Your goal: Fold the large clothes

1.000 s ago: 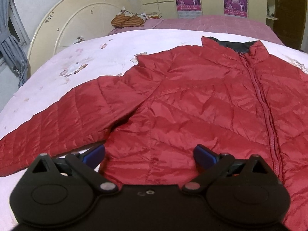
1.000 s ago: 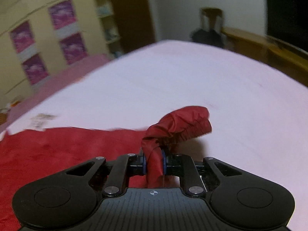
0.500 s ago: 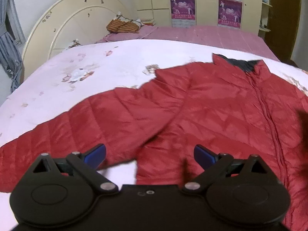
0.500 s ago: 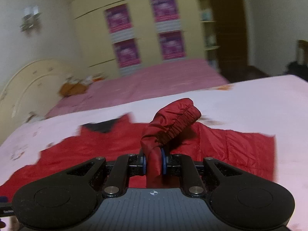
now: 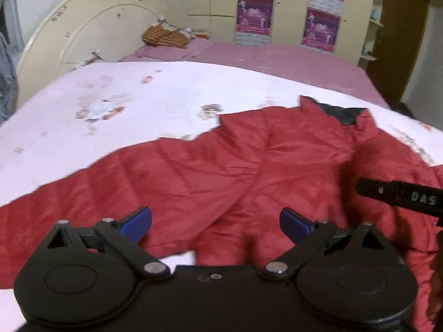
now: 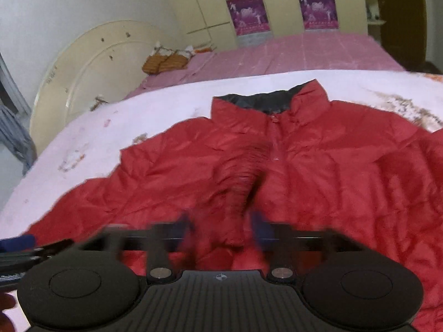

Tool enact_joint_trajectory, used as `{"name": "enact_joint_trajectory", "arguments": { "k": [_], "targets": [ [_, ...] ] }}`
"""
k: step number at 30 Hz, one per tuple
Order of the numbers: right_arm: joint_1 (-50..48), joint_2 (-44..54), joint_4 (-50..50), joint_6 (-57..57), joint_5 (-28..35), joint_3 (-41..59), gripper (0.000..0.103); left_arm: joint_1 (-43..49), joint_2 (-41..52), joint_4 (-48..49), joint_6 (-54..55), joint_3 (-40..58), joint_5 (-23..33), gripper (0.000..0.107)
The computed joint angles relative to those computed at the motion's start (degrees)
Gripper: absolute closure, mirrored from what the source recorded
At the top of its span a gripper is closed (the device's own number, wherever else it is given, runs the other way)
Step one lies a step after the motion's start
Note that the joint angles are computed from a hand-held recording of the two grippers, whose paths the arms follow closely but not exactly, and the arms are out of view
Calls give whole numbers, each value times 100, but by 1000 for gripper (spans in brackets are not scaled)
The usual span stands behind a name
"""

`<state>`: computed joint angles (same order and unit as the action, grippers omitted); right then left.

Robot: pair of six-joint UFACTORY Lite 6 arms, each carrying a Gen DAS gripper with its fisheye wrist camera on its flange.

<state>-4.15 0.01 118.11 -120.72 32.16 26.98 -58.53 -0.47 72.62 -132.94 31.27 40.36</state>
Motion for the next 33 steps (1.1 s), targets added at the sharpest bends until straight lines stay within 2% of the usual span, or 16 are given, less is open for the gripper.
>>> {"name": "enact_joint_trajectory", "arguments": {
  "k": [2,5,9,10,11,12,14,16,17,22,25,29,31,32,33],
  "targets": [
    [-91,-333,71,-101,-71,-132,24,-25,176,241,-143,199,-194,6],
    [-917,-811,-797,345,42,-269,24,-26,624,750,-391,617,-549,6],
    [-2042,-1391,-1361,105,23,-520,24,143,1593,1342,-660,1402,-998,8],
    [-2356,-1426,-1418,-47,70,-563,24,207,1833,1519,-750,1583,-1078,16],
    [-2675,-1431,-1528,-132,134,-577,24,276,2065,1723,-844,1748,-1165,29],
    [-2988,-1376,-1641,-215,202,-549,24,352,2226,1925,-959,1853,-1277,37],
    [-3444,-1146,-1658,-444,249,-441,24,499,2428,2319,-1406,1936,-1494,65],
    [-3795,-797,-1720,-487,286,-205,24,539,2415,2842,-2001,1800,-1503,85],
    [-3920,-623,-1700,-521,304,-78,24,506,2394,2825,-2004,1760,-1398,89],
    [-4043,280,-1571,-497,164,687,24,379,1725,2532,-1841,1159,-791,92],
    [-3845,903,-1432,-480,9,1159,24,567,1754,2371,-1573,1042,-941,92],
    [-3372,1814,-606,-1041,-461,1818,25,658,1977,2537,-1781,1009,-981,92],
    [-3270,2243,-519,-1025,-640,2182,25,680,2083,2501,-1703,1093,-990,92],
    [-3215,2455,-491,-976,-724,2347,26,680,2134,2481,-1690,1122,-995,92],
    [-3220,2646,-635,-855,-749,2494,49,673,2179,2486,-1698,1139,-991,92]
  ]
}}
